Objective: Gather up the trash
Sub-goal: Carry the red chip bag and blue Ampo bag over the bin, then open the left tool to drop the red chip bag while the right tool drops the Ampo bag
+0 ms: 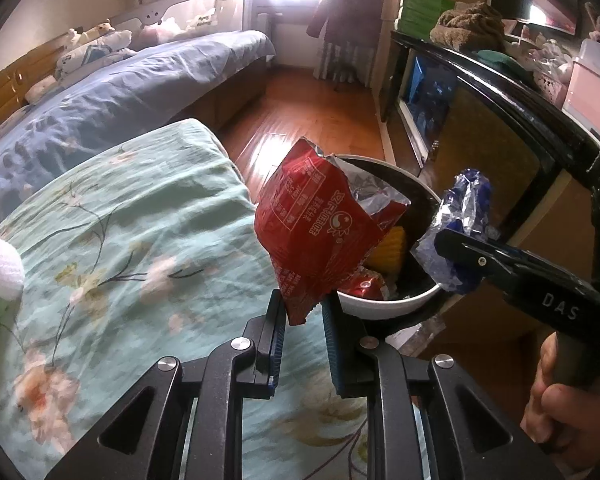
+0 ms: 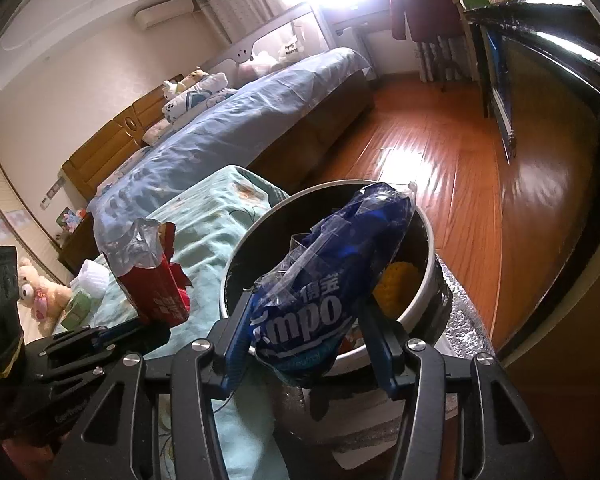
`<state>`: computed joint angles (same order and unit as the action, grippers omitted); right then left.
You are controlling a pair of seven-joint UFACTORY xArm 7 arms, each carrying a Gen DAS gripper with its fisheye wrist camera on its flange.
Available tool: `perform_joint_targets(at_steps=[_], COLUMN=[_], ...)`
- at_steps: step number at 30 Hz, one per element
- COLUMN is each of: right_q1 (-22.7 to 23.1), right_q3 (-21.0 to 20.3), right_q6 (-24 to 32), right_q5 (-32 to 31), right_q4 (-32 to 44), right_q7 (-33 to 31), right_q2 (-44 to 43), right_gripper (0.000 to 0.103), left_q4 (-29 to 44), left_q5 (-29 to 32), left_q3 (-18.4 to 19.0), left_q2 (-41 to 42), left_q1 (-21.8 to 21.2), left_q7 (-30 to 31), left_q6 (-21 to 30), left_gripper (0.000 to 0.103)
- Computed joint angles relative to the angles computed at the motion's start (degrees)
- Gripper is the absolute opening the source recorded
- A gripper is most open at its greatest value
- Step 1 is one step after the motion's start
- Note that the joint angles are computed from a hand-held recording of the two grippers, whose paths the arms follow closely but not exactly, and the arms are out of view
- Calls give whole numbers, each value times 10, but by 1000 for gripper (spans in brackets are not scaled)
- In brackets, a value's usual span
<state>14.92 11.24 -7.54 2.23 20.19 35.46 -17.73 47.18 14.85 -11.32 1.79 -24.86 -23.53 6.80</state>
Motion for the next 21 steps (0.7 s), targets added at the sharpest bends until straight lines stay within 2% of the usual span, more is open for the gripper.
perform_joint_targets(at_steps=[3, 12, 16, 21], right_q1=[-15, 5, 13, 10], right_q3=[13, -27, -41, -41], right_q6=[3, 7, 12, 15], right_q5=[-4, -8, -7, -2], right_q4=[5, 20, 25, 32], right_q7=[-1, -23, -35, -42], right_q2=[4, 32, 38, 43], right_gripper=[54, 55, 55, 55], left_q4=[4, 32, 47, 61], left_q5=[11, 43, 76, 83], left_q3=[2, 15, 26, 30], left_q2=[7, 32, 44, 57], left_q1=[-3, -17, -29, -35], left_q7=[-9, -39, -66, -73], left_q6=[-1, 6, 8, 10], left_gripper=[18, 18, 18, 18])
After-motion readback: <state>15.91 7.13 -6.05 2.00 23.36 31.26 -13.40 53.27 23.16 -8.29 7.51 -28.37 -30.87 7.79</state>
